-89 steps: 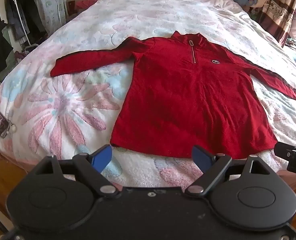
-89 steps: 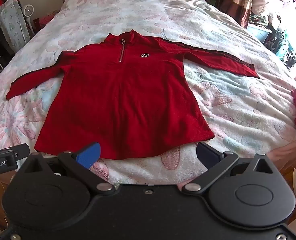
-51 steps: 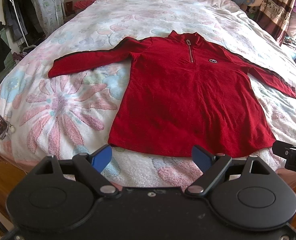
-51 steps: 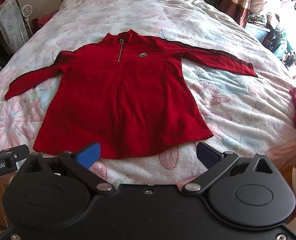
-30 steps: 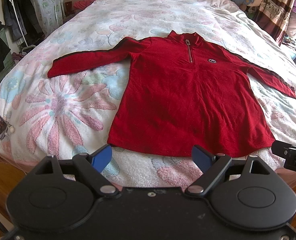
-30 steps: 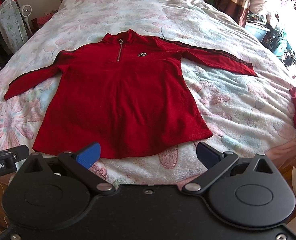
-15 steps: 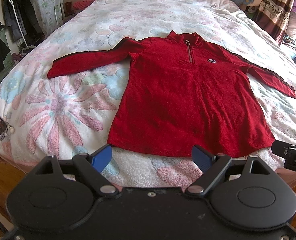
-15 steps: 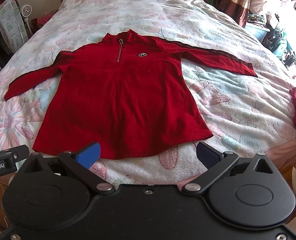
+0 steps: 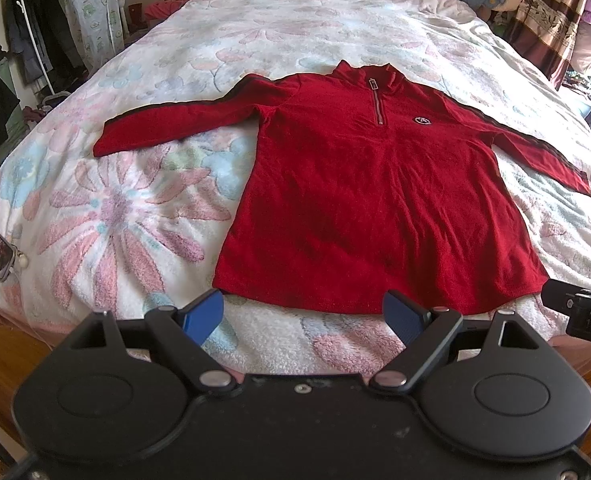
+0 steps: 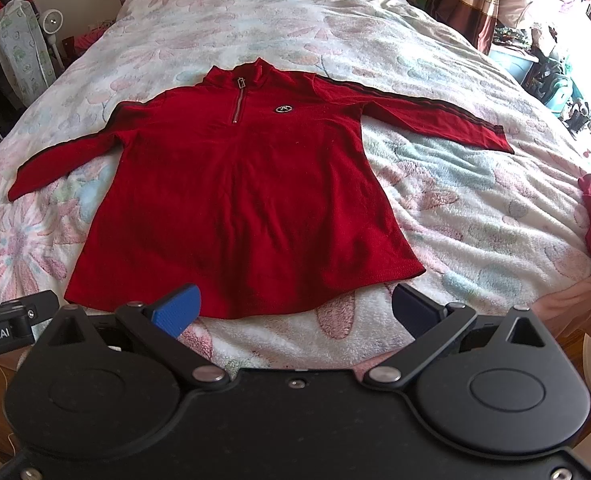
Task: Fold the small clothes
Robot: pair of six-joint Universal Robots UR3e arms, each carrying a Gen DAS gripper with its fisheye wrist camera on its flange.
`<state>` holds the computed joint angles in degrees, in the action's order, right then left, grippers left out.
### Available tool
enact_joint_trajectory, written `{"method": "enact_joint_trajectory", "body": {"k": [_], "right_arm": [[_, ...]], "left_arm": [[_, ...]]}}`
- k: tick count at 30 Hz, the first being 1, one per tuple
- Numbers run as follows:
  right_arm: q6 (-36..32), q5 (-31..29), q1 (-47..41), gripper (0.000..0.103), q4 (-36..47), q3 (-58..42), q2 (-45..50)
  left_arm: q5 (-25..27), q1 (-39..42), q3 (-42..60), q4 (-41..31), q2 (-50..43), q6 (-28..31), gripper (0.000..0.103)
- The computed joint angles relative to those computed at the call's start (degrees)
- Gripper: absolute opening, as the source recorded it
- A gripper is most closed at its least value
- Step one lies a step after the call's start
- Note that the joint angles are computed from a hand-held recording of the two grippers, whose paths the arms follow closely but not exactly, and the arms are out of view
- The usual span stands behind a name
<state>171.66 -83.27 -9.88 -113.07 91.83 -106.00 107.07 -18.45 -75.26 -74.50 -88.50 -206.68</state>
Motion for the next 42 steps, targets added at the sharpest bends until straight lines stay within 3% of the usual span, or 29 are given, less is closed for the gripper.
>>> {"method": "enact_joint_trajectory", "body": {"k": [6, 10, 14, 19, 22, 27, 32, 38, 42], "right_arm": [[-0.47, 0.51, -0.92, 0.103, -0.66, 1.01, -0.36], [0.09, -0.04, -0.21, 0.103, -3.71, 0.97, 0.87], [1.08, 0.51, 0.75, 0.103, -10.93, 1.0, 4.34], [2.8, 3.87, 2.0, 0.103, -30.2, 3.5, 12.47], [6.03, 1.63, 4.7, 0.103, -40.78, 1.16, 20.72], [8.94, -0.76, 7.94, 0.103, -46.39, -8.55, 33.83], [7.44, -5.2, 11.21, 0.103, -41.38, -24.39, 46.55], [8.21, -6.63, 13.83, 0.103, -35.83, -42.24, 59.71], [9.3, -8.14, 15.5, 0.103, -26.06, -58.12, 69.02]], "left_arm": [[-1.09, 1.03, -0.97, 1.44, -0.31, 1.68, 0.089], [-2.59, 4.08, -4.6, 7.38, 0.76, 3.97, 0.089], [-11.71, 12.57, -13.28, 19.25, 4.54, 8.79, 0.089], [-24.91, 27.46, -25.2, 37.25, 5.91, 9.62, 0.089], [-32.4, 37.45, -31.18, 50.99, 1.53, 6.23, 0.088], [-30.7, 45.93, -25.67, 63.15, -14.0, 0.59, 0.087], [-32.5, 53.66, -14.08, 69.13, -29.72, -8.74, 0.083], [-32.43, 57.71, -1.34, 69.94, -43.95, -20.44, 0.083], [-32.05, 58.66, 2.71, 75.31, -51.24, -27.78, 0.083]]}}
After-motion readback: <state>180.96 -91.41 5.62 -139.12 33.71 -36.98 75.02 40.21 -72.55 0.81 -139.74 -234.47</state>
